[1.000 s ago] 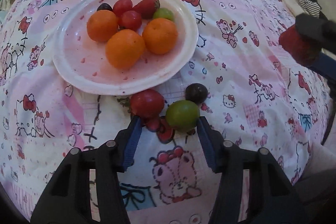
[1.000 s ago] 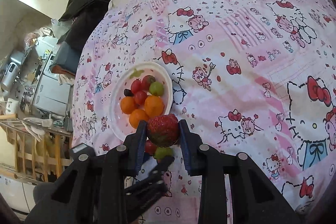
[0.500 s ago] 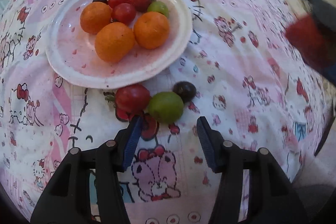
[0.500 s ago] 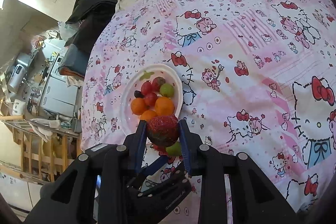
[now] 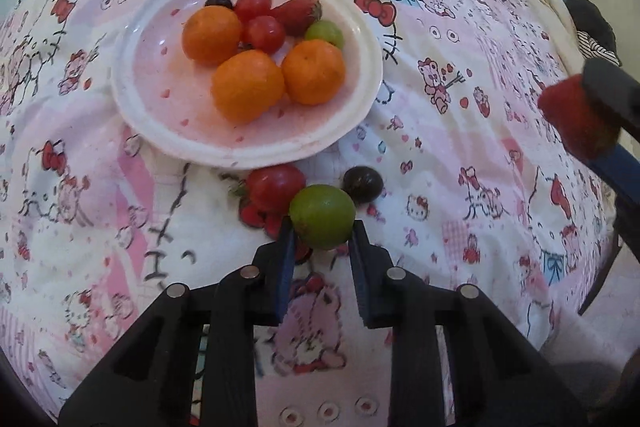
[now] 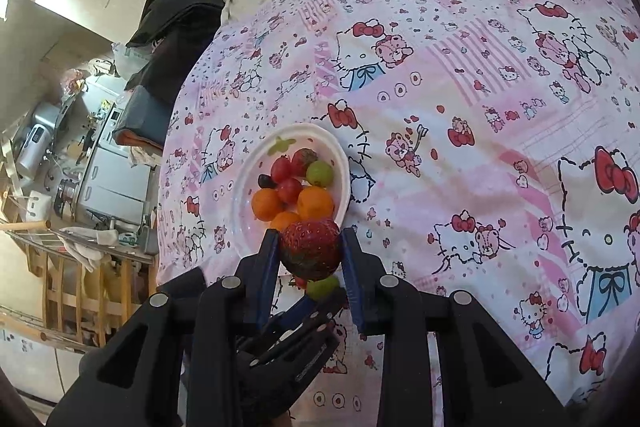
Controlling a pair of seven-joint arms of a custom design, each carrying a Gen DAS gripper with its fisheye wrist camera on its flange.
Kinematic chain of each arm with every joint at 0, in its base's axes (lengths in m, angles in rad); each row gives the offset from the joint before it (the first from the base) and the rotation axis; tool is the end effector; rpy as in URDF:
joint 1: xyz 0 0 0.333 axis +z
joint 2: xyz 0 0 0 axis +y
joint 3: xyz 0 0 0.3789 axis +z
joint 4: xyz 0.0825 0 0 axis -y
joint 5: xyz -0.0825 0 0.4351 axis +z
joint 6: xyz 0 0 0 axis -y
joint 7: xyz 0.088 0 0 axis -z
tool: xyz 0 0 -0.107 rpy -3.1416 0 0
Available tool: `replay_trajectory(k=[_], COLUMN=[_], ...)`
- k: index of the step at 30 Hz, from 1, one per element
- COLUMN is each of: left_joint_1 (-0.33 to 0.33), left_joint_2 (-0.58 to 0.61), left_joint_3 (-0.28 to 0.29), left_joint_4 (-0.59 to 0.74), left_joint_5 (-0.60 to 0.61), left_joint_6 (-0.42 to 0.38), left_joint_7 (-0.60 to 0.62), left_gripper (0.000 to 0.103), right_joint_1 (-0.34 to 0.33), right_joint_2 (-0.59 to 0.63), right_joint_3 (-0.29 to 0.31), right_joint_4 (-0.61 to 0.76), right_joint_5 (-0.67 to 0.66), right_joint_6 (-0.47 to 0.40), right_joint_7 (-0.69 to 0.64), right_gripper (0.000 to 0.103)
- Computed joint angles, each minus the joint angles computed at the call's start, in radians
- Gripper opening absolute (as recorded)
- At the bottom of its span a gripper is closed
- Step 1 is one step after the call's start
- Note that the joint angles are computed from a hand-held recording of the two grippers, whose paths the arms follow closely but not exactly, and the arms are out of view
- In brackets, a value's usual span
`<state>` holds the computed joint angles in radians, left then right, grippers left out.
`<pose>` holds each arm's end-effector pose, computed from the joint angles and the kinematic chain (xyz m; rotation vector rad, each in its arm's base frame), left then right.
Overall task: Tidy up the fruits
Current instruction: 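Carry the strawberry toward the plate with the right gripper while the left gripper grasps a green tomato, then lower the strawberry and green tomato onto the white plate and open both grippers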
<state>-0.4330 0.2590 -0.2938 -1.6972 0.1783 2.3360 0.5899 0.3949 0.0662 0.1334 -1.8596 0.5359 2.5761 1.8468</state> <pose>0.5619 -0.4670 0.5315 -2.3255 1.9405 -0.6086 0.5911 0.3320 0.5979 -1.5919 1.7803 0.2049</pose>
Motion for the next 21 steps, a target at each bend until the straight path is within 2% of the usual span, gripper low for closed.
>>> replay_trajectory(k=[3,8,14,17,21], left_joint_1=[0.012,0.023,0.074,0.097,0.120], left_joint_2=[-0.044,-0.133,-0.223,-0.216,-0.173], left_joint_3=[-0.006,0.004,0.031,0.041,0.050], left_joint_4=[-0.045,-0.112,-0.156,-0.127,-0.073], left_joint_5=[-0.015,0.037,0.115,0.179,0.182], left_joint_6=[0.007,-0.003,-0.007,-0.014,-0.024], left_joint_7=[0.037,0.070,0.143,0.177,0.237], left_gripper=[0.022,0.022,0.022,0.022,0.022], right_joint_1=[0.002,0.004,0.005,0.001,0.005], right_joint_2=[0.000,0.003,0.032,0.074,0.145], right_joint_3=[0.001,0.002,0.005,0.010,0.013], right_joint_4=[0.001,0.004,0.041,0.091,0.177], right_joint_5=[-0.005,-0.008,0.002,0.033,0.014], right_joint_6=[0.002,-0.002,0.006,0.006,-0.027], right_joint_7=[-0.001,-0.001,-0.020,-0.050,-0.053], right_gripper=[0.032,0.032,0.032,0.032,0.032])
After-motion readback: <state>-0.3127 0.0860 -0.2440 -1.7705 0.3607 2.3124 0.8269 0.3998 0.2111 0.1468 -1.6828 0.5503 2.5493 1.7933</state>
